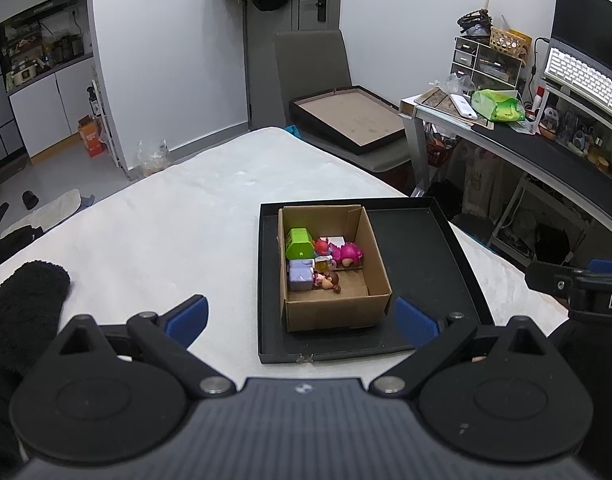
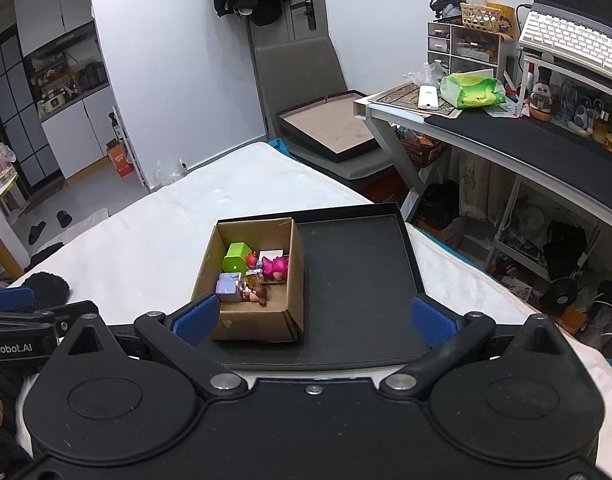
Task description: Organize rigid objects
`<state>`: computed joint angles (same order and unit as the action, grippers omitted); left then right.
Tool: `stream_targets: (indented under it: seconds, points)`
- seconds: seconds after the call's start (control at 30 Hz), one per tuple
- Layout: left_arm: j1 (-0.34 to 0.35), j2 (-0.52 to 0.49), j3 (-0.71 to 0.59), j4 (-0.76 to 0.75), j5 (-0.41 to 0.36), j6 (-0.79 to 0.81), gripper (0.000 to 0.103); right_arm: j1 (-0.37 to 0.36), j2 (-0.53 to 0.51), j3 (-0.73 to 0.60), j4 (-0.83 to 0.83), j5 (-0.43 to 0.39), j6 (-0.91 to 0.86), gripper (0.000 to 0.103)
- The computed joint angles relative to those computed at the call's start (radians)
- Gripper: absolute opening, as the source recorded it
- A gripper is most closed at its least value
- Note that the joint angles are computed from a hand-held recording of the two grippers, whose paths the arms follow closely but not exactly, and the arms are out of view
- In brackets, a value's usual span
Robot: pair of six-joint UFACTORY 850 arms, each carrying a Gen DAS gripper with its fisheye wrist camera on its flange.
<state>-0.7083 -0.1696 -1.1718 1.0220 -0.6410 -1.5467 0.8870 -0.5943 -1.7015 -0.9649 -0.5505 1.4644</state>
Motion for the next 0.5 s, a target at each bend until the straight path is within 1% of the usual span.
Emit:
stream_targets:
  seconds: [0.5]
  points:
    - [0.003, -0.002, 0.000, -0.012, 0.006, 0.011, 0.099, 0.004, -0.009, -0.013, 0.002, -0.019, -0.016, 0.103]
